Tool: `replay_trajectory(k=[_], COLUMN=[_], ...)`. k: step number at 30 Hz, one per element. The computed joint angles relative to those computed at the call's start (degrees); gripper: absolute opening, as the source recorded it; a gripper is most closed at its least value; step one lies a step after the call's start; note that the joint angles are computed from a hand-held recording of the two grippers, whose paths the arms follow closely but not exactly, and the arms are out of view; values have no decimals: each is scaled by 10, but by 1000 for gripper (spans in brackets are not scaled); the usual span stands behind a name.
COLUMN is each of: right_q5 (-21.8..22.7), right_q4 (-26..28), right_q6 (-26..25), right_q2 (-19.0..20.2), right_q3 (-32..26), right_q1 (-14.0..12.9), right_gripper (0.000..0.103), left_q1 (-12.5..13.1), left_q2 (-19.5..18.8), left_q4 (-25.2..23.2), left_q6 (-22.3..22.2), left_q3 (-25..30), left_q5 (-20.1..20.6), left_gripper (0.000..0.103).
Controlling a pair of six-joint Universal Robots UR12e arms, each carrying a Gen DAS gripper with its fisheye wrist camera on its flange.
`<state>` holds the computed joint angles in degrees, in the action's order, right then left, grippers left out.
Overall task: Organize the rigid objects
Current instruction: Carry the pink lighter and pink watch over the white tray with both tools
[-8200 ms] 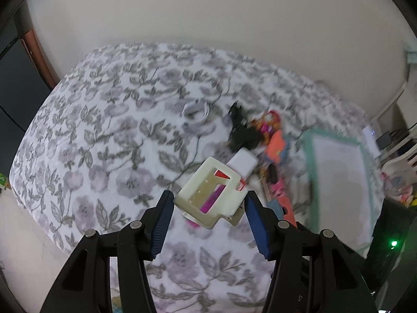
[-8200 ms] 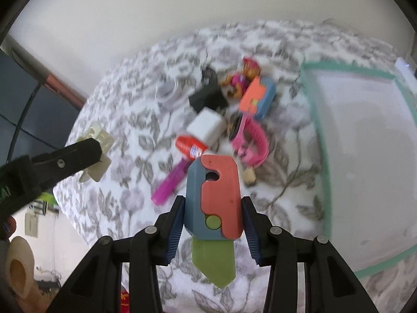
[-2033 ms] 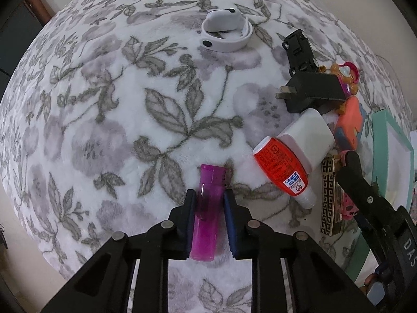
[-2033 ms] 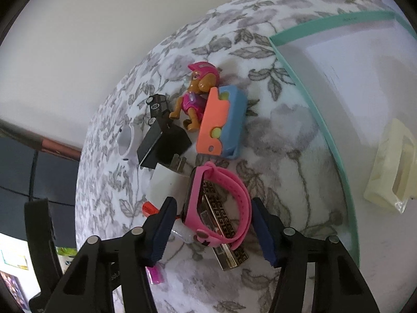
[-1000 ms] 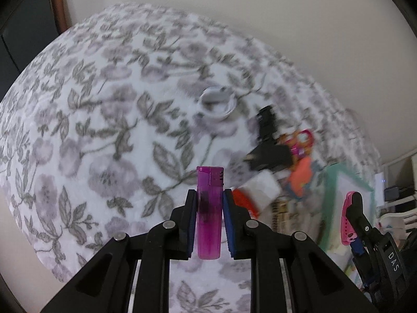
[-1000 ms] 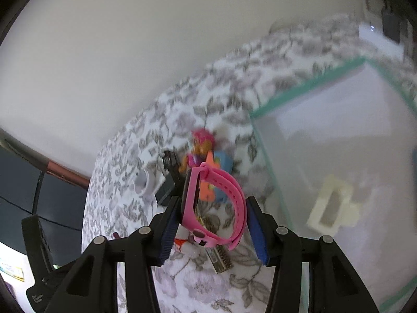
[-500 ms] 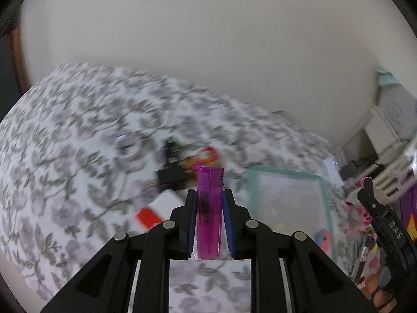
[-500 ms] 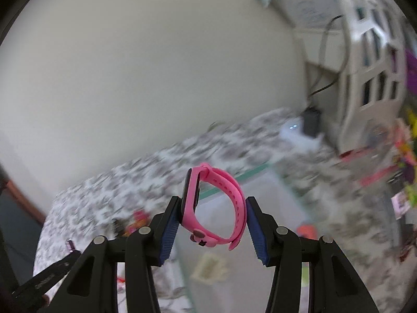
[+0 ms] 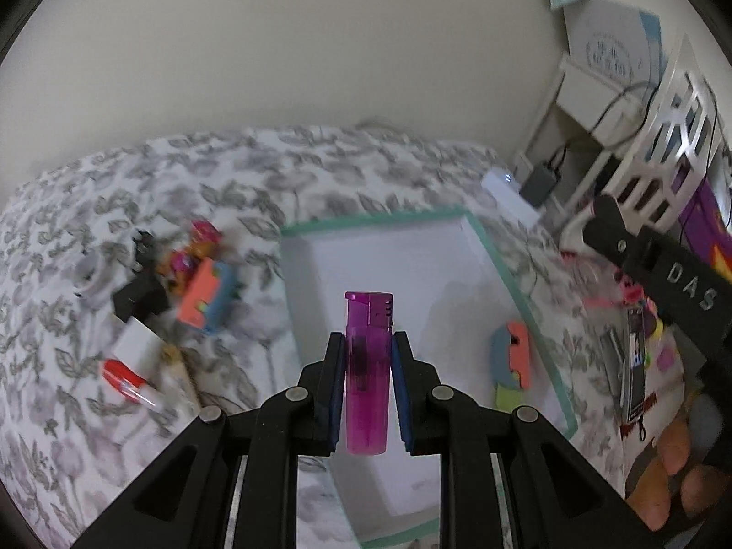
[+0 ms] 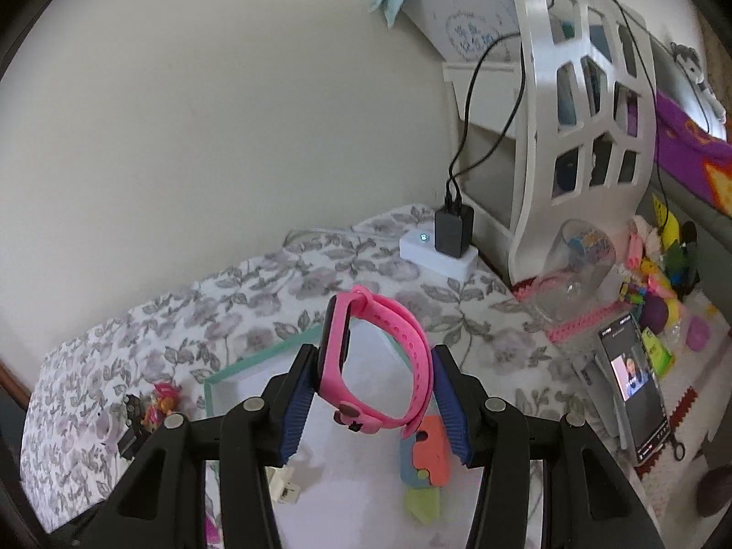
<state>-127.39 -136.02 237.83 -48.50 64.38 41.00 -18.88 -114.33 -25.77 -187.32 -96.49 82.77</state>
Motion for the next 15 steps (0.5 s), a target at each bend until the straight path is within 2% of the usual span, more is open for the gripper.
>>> replay_trajectory(k=[3,9,15], right_q5=[47,142,182], right_q4=[12,81,104], right_q6=[-6,7,8], right_q2=[2,17,24], right_q3=[3,-13,-14], right_q1=[-7,-20,-24], right_gripper=[53,53,53], left_q1=[-4,-9,-12], left_q2=[-8,-23,-29], left_q4=[-25,-79,-98], left_q6=[6,13,18], left_q3=[6,19,24], left_q5=[2,8,20], left_gripper=[21,20,20])
